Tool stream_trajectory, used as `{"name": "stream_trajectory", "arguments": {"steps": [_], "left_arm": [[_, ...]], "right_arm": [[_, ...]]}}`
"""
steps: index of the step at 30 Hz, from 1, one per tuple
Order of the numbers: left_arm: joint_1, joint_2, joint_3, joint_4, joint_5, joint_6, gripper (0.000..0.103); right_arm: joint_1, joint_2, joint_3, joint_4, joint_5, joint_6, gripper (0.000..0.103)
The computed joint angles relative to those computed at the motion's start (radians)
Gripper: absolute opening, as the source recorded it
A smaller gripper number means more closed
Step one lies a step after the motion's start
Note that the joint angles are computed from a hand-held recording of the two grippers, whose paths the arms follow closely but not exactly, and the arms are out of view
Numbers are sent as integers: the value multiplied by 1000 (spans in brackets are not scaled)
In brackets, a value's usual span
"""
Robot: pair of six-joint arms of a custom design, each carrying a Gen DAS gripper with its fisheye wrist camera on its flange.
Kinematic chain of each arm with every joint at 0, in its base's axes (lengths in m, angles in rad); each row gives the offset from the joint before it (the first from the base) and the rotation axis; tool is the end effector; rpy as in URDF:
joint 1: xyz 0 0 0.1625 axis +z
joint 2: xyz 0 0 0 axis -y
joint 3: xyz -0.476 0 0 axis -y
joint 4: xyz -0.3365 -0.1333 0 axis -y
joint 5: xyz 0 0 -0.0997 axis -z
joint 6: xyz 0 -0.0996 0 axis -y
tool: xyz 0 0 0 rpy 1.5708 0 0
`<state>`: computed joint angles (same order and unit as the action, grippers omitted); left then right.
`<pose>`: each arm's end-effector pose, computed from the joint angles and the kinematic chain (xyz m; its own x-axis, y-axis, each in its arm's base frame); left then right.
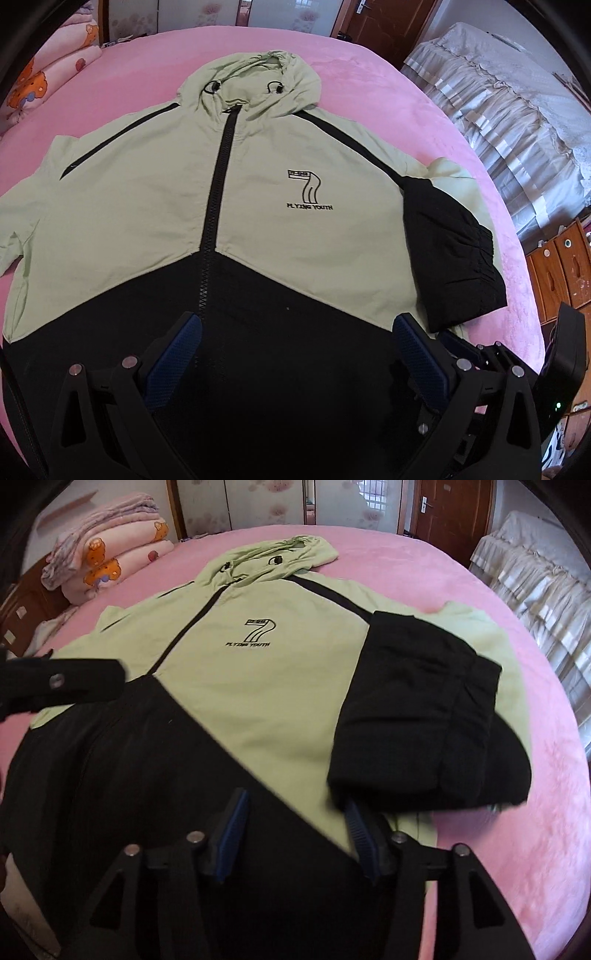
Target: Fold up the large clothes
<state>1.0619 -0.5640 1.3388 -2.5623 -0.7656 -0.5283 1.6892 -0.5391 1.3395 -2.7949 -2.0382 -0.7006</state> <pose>-0.1887 -0.7592 0.1356 -0.8277 -0.2552 -0.4997 0.0678 0.8385 -0.5406 0.1788 -0.7544 0.1253 -0.6250 -0.5236 0.5790 -0.6679 0.7426 -0.0495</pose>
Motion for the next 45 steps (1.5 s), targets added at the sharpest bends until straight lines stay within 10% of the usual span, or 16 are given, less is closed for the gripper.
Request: {"name": "stream_trajectory", "arguments": {"steps": [15, 28, 29, 31, 32, 45], "left_arm": [[-72, 189, -276, 88, -58, 254, 103], [-54, 520, -948, 592, -110, 237, 102], [-51, 540, -988, 625, -103, 236, 98], [-40, 561, -1040, 681, -115, 232, 48], [-30, 564, -1058, 716, -144, 222, 44], [-16, 193, -463, 207, -3, 230, 29]], "right_arm": [[-38, -136, 163, -185, -32, 200, 64], [-100, -187, 171, -168, -52, 357, 64], [-103, -189, 171, -162, -50, 366, 64], [-107, -191, 173, -158, -47, 379, 64], [-108, -193, 176, -160, -47, 380, 64], [-97, -191, 190, -178, -36, 350, 64]]}}
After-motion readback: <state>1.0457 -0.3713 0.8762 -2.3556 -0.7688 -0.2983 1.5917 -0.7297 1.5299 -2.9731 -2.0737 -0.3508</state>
